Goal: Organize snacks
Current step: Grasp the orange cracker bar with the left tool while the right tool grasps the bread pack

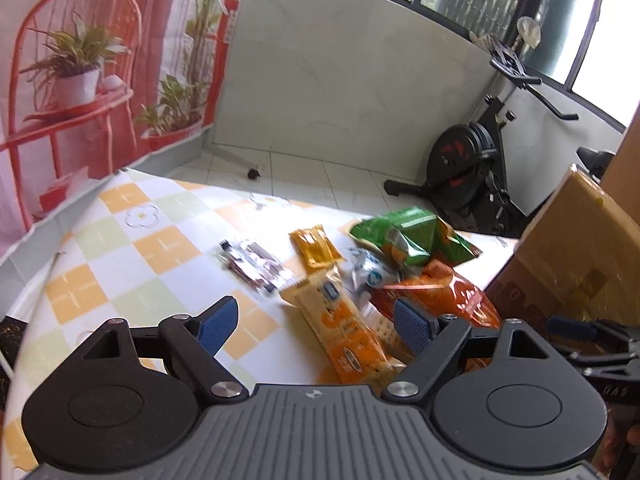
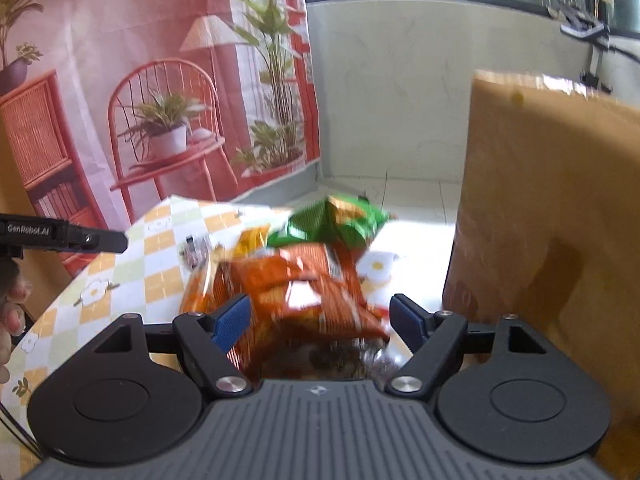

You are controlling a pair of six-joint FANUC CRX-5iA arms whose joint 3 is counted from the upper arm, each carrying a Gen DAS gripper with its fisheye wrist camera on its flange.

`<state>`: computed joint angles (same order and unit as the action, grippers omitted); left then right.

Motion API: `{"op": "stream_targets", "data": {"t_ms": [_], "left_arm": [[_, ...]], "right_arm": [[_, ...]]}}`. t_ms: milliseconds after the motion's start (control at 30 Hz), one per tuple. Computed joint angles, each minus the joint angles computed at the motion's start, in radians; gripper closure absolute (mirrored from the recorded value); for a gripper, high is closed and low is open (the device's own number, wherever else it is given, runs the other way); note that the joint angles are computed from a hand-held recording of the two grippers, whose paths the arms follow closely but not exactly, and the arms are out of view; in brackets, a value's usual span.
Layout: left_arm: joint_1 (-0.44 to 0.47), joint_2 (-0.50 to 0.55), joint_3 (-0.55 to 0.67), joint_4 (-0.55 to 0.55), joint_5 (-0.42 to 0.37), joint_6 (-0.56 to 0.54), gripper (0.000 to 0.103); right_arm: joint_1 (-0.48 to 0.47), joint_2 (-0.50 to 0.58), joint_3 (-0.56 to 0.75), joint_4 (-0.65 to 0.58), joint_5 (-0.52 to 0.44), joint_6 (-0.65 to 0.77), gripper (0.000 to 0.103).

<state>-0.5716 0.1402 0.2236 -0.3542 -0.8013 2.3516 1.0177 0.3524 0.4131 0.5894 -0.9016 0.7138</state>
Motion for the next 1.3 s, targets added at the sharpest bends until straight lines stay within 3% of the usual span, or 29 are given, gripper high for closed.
{"op": "stream_targets", "data": {"t_ms": [500, 800, 967, 1300], "left_arm": [[-0.017, 0.010, -0.014, 0.025, -0.034, -0.013, 0.017], [-0.025, 0.029, 0.005, 0.039, -0.046, -0.013, 0.017], [-0.031, 0.046, 0.019, 0.047, -0.051, -0.020, 0.017], [-0.042, 0.081, 0.051, 0.030, -0.075, 0.026, 0.020]], "right_arm": [[0.050, -0.003, -0.022, -0.131, -0.064, 0.053, 0.024], [0.050, 0.035, 0.012, -0.143, -0.109, 0.059, 0.020], [0.045, 0.007, -0.018, -0.167, -0.086, 0.044, 0.026], [0.063, -0.061, -0.115, -0.119, -0.080, -0.027, 0.027]]}}
